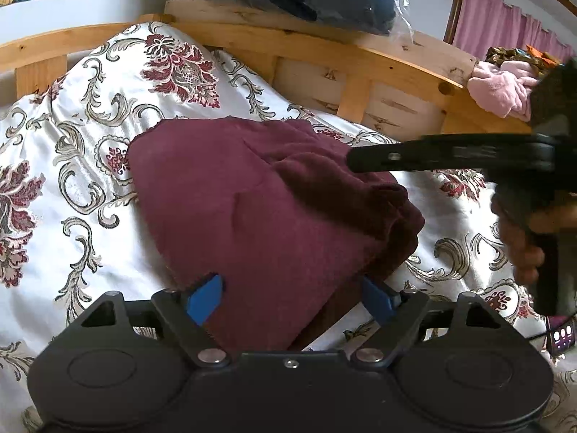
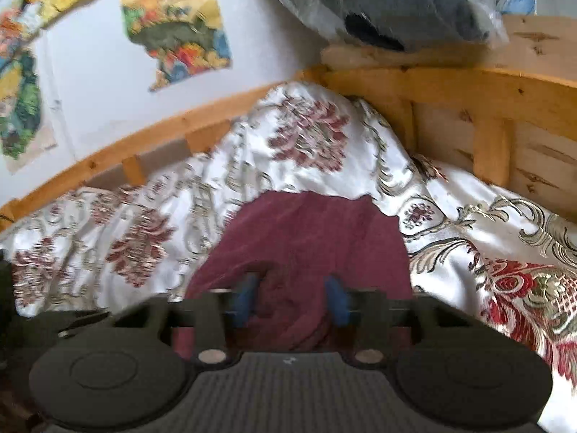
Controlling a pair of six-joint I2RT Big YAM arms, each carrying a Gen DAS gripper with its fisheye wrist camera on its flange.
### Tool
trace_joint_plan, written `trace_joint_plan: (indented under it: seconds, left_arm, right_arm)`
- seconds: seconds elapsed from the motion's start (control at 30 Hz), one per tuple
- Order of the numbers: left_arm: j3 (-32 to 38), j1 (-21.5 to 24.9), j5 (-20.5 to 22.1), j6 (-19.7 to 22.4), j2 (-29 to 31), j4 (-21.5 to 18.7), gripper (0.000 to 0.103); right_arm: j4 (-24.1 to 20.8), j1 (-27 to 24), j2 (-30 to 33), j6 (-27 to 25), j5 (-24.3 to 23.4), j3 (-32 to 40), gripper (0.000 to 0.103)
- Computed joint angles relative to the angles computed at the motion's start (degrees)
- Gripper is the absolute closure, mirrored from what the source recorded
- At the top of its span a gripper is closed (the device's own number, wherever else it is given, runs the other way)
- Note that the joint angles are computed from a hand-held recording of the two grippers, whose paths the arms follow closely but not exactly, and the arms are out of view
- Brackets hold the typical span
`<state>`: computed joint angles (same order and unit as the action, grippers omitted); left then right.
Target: Fold small clothes
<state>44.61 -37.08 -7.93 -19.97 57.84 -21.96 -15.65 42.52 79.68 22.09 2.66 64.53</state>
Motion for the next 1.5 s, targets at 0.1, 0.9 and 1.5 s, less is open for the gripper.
trace_joint_plan:
  seconds: [0.1,0.9,1.5]
  left_arm:
    - [0.05,-0.33,-0.88,-0.20,0.08,-0.11,0.026]
    - [0.05,0.66,6.10,-2.15,0.13,2.33,0.030]
    - [3.21,2.31,-2.34,-13.50,-0.94,-4.03,0.001]
  right_arm:
    - [-5.00,-0.18,3.06,0.95,2.27,3.62,0.074]
    - [-1.25,-0.11,2.16,-6.44,12.21,2.77,0.090]
    - [-1.20,2.97,-1.63,0.60,21.58,-3.77,0.015]
